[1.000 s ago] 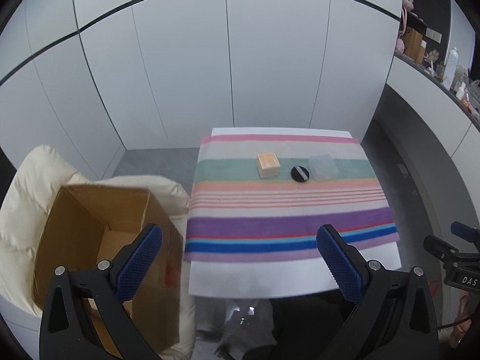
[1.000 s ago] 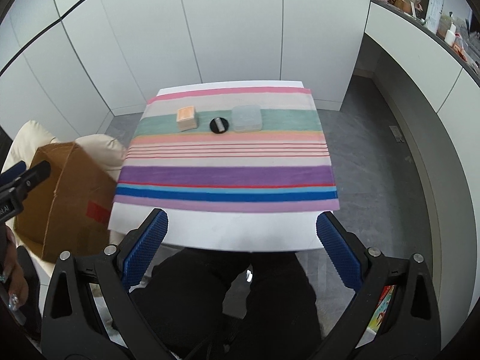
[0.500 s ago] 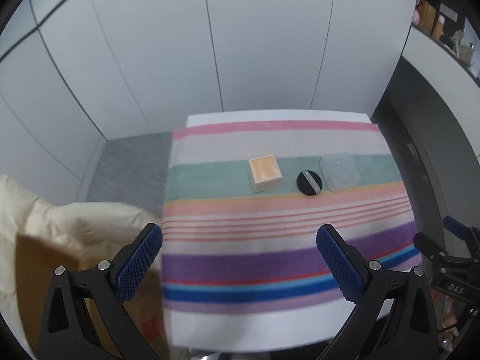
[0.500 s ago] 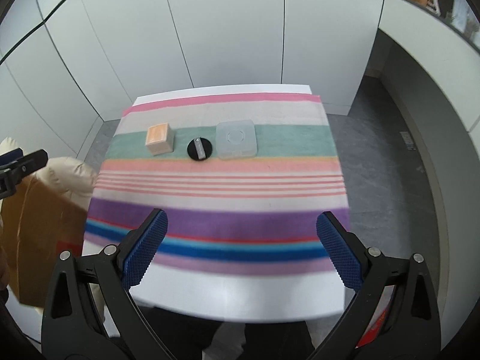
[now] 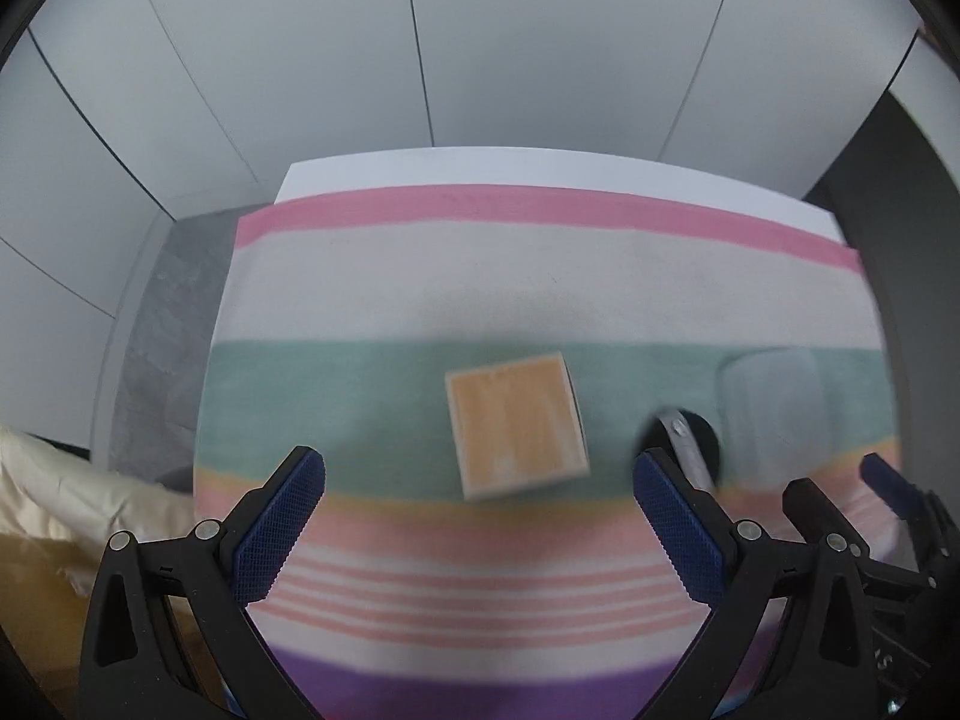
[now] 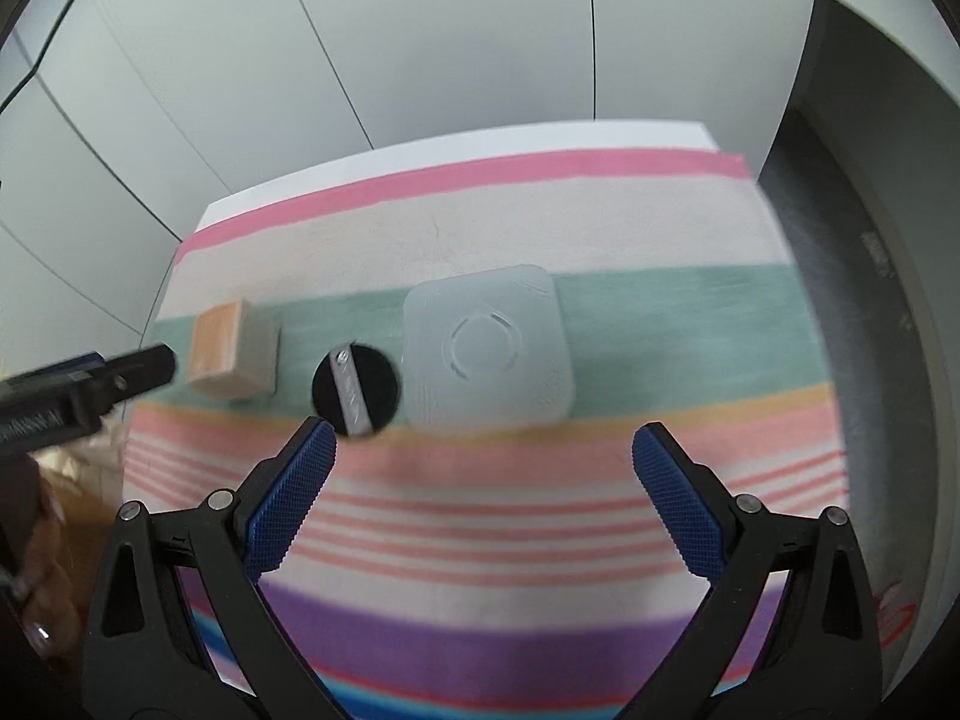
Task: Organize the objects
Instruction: 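Grasp the beige square sponge with left gripper while right gripper grasps the frosted case, then lift the sponge and frosted case with both grippers toward the box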
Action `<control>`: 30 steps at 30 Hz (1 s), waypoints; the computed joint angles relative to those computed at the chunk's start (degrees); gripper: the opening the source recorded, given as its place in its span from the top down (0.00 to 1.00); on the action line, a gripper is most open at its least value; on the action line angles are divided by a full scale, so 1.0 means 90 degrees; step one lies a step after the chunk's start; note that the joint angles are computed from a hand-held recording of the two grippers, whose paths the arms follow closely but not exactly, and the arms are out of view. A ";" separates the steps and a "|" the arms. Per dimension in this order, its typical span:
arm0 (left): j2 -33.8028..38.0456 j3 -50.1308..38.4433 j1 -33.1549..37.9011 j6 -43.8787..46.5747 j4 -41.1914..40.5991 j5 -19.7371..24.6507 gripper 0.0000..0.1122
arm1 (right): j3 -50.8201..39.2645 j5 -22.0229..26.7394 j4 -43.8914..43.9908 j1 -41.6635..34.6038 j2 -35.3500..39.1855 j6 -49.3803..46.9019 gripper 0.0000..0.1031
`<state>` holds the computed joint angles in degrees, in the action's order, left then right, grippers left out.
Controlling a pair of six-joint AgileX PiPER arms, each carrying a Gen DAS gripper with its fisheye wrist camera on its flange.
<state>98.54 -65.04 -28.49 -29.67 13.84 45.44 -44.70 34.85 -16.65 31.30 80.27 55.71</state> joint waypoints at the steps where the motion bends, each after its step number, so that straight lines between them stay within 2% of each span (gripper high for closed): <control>1: 0.0098 -0.0039 -0.0053 -0.0143 0.0169 -0.0014 0.08 | -0.0060 -0.0099 -0.0077 -0.0034 0.0202 0.0045 0.02; 3: 0.0438 -0.0159 -0.0176 -0.0559 0.0606 -0.0040 0.08 | -0.0214 -0.0264 -0.0303 -0.0099 0.0647 0.0167 0.02; 6: 0.0755 -0.0229 -0.0155 -0.0756 0.0799 -0.0174 0.12 | -0.0427 -0.0372 -0.0464 -0.0231 0.1189 0.0222 0.02; 9: 0.1019 -0.0283 -0.0027 -0.0667 0.0618 -0.0259 0.40 | -0.0481 -0.0536 -0.0459 -0.0377 0.1545 0.0175 0.10; 10: 0.1024 -0.0221 0.0055 -0.0547 0.0405 -0.0385 0.51 | -0.0505 -0.0463 -0.0739 -0.0301 0.1558 0.0384 0.15; 11: 0.0933 -0.0141 0.0086 -0.0624 0.0388 -0.0487 0.53 | -0.0539 -0.0369 -0.0942 -0.0216 0.1591 0.0509 0.18; 15: 0.0809 -0.0182 -0.0022 -0.0800 0.0611 -0.0143 0.53 | -0.0551 -0.0095 -0.1047 -0.0070 0.1531 0.0463 0.18; 18: 0.0441 -0.0113 -0.0177 -0.0882 0.0821 0.0116 0.53 | -0.0500 0.0253 -0.1101 0.0024 0.1143 0.0433 0.18; 20: 0.0171 -0.0107 -0.0231 -0.0768 0.0768 0.0306 0.53 | -0.0550 0.0615 -0.1068 0.0101 0.0842 0.0341 0.18; 25: -0.0780 -0.0386 -0.0506 -0.0493 0.0620 0.1222 0.53 | -0.0987 0.1794 -0.0793 0.0365 -0.0031 0.0021 0.18; 30: -0.1470 -0.1199 -0.0700 -0.0301 0.0599 0.2310 0.53 | -0.1954 0.3421 -0.0838 0.0876 -0.0844 -0.0089 0.18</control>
